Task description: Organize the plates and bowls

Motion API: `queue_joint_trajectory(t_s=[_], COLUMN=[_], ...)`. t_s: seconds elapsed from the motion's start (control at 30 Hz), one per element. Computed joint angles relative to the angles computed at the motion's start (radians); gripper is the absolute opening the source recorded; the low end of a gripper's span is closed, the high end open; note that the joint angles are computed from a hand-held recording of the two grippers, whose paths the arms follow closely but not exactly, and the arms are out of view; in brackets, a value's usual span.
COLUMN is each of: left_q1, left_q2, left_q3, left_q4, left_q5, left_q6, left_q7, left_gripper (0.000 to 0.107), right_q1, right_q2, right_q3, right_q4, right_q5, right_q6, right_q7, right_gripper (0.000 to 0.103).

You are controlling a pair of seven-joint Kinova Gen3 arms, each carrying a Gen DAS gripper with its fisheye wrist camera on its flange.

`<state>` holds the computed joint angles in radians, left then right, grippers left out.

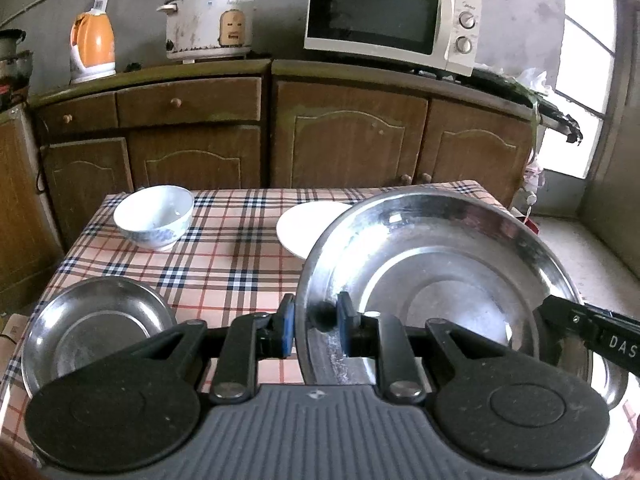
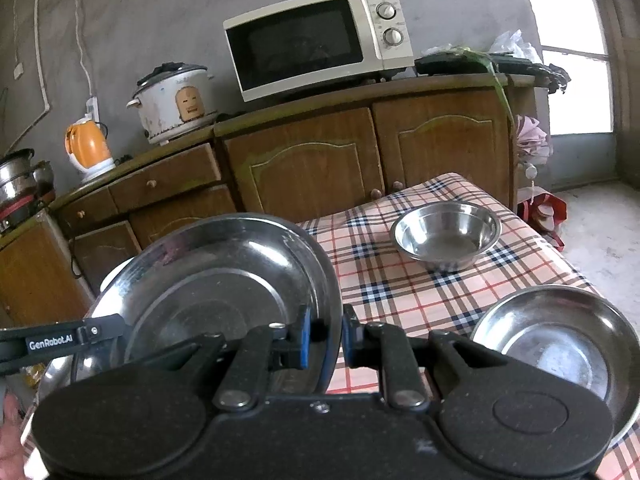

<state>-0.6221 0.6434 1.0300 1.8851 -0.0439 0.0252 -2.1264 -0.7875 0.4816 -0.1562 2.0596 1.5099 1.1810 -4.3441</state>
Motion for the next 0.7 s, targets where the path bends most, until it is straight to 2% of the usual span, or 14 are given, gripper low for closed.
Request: queue_joint_trajectory(t_s=[0.7], left_q1=[-0.089], left_q2=[-0.009], left_q3=[0.087], left_q4=[0.075], left_q5=[-0.045], left_q6=[-0.018], left_q7=[0.023], left_gripper=[0.021], right_q1=[-0.061], right_q2=[-0.021], right_q3=[-0.018], right_q4=[0.02], right_q5=[-0.069], right_q6=[0.078], right_q7=[-0.016], right_gripper=[0.021])
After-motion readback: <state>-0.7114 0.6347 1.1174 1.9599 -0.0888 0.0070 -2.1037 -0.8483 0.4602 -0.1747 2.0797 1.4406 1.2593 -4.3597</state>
